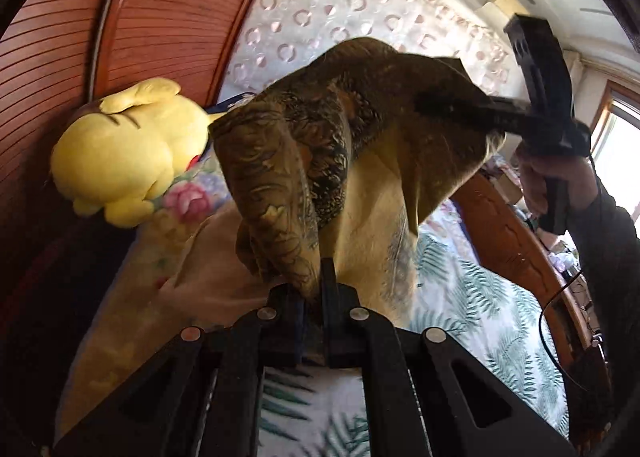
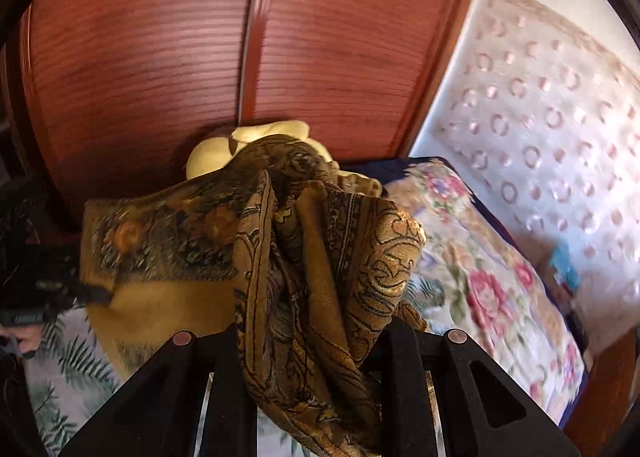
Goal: Fold small clothes
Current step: 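Lower the folded shirt beside the yellow plush toy and open both grippers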
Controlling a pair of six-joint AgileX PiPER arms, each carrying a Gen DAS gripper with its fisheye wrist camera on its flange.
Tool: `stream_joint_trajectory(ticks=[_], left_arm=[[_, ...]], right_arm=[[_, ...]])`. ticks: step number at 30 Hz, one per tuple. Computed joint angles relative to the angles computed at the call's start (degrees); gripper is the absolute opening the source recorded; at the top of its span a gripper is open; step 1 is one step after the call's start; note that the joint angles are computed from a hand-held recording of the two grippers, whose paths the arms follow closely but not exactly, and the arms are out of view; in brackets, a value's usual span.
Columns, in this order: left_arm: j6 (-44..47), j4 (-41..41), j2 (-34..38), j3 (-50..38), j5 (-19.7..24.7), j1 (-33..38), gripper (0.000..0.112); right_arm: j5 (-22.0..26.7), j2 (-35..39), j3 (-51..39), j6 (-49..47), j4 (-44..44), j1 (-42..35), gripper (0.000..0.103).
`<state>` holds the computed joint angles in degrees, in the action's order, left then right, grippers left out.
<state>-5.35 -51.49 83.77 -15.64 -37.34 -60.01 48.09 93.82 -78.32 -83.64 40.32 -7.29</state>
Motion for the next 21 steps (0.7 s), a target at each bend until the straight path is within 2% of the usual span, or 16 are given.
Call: stream_joint_trajectory(ticks=[3,6,7,9,12,14,16,18,19,21], left_arm=[[-0.1,-0.4,2.3,-0.6,0.6,1.3,0.007],[8.7,-8.4,3.1,-2.2,1.2,-1.4,0.007],[9.2,-8.9,3.2,-1.5,0.6,-1.9,0.008],[12.4,-12.0,3.4,-2.0,0.1,-2.9,0.010],[13.8,-13.8,1.8,-1.0,-0.2,-3.5,0.025],[16.3,-17.3,0.3,-0.5,-1.3,-5.5,0.043],[20.3,-22.4,-0.8,-0.5,-3.3,-8.7,0.044],[25.7,-28.1,-2.2,-1.0,-5.7,-12.2,0.064],[27.7,-30.6,-3.1,-1.2,-7.4,-14.3,0.083],[31.9,-35.4,-5.3,-1.9,-10.8,-19.0,0.089]], right_arm=[[-4.0,2.9,-0.5,2.0,0.2,2.6,0.024],[-6.5,4.6,0.3,3.4,2.9,2.1,0.043],[-8.5,5.7,0.2,3.9,3.2,3.0,0.050],[-14.1,6.5,1.1,5.4,2.8,4.9,0.058],[-17.7,6.1,2.7,6.1,4.5,4.9,0.058],[-18.6,4.0,5.7,4.3,7.4,3.9,0.058],[-16.8,2.2,8.3,1.4,11.7,1.4,0.058],[-14.4,-0.2,12.1,-2.9,16.5,-1.6,0.058],[-13.5,-1.5,14.5,-5.6,19.2,-3.2,0.058],[-14.0,-6.2,22.0,-10.7,24.3,-4.6,0.058]])
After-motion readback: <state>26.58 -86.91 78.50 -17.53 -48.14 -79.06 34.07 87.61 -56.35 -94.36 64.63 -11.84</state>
